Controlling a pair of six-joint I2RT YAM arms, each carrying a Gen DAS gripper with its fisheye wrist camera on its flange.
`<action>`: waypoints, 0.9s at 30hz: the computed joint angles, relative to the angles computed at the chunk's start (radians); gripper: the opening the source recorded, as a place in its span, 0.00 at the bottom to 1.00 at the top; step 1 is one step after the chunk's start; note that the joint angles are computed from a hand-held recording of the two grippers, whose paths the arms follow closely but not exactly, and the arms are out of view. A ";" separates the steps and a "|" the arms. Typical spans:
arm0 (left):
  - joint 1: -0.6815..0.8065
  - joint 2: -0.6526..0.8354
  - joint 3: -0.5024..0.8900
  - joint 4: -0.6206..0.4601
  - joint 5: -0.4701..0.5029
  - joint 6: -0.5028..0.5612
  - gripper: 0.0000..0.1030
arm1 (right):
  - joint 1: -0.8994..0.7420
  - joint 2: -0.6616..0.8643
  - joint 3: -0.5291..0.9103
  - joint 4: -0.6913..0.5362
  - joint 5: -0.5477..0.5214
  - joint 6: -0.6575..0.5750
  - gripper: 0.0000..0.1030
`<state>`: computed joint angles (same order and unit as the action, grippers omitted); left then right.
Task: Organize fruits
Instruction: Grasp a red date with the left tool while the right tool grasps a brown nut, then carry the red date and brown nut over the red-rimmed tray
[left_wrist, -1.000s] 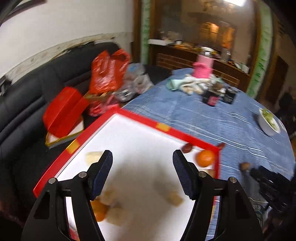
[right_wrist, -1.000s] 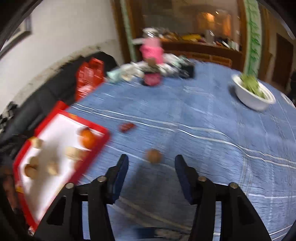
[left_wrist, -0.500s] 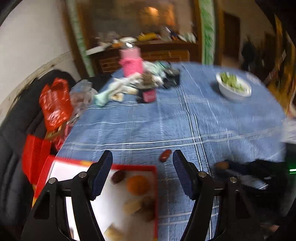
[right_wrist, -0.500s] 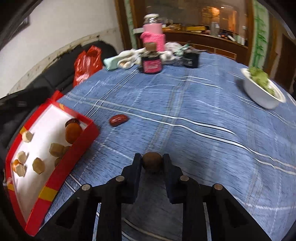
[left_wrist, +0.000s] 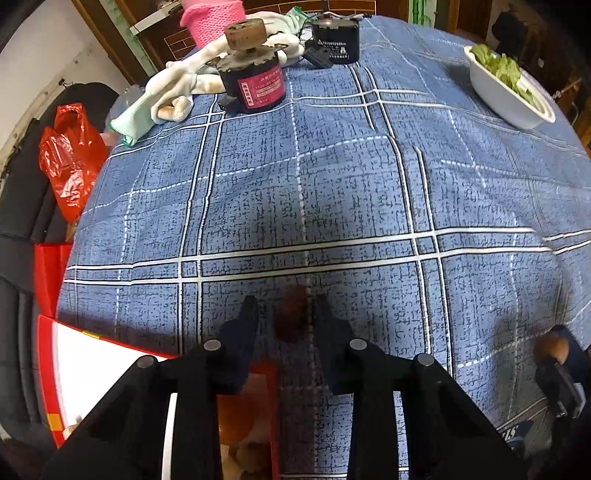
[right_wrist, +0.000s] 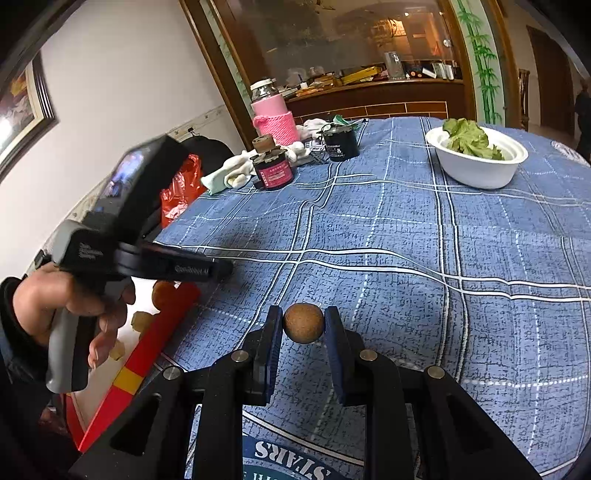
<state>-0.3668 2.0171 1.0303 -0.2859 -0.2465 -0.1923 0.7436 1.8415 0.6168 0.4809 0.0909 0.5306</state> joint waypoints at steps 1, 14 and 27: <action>-0.004 0.002 0.006 -0.009 -0.004 -0.003 0.24 | -0.002 -0.002 -0.002 0.004 -0.001 0.004 0.23; -0.051 -0.143 -0.112 0.050 0.028 -0.069 0.12 | 0.001 -0.040 -0.031 0.010 0.041 0.019 0.23; -0.360 -0.256 -0.303 0.229 0.051 -0.335 0.12 | -0.001 -0.240 -0.224 -0.084 0.168 0.034 0.23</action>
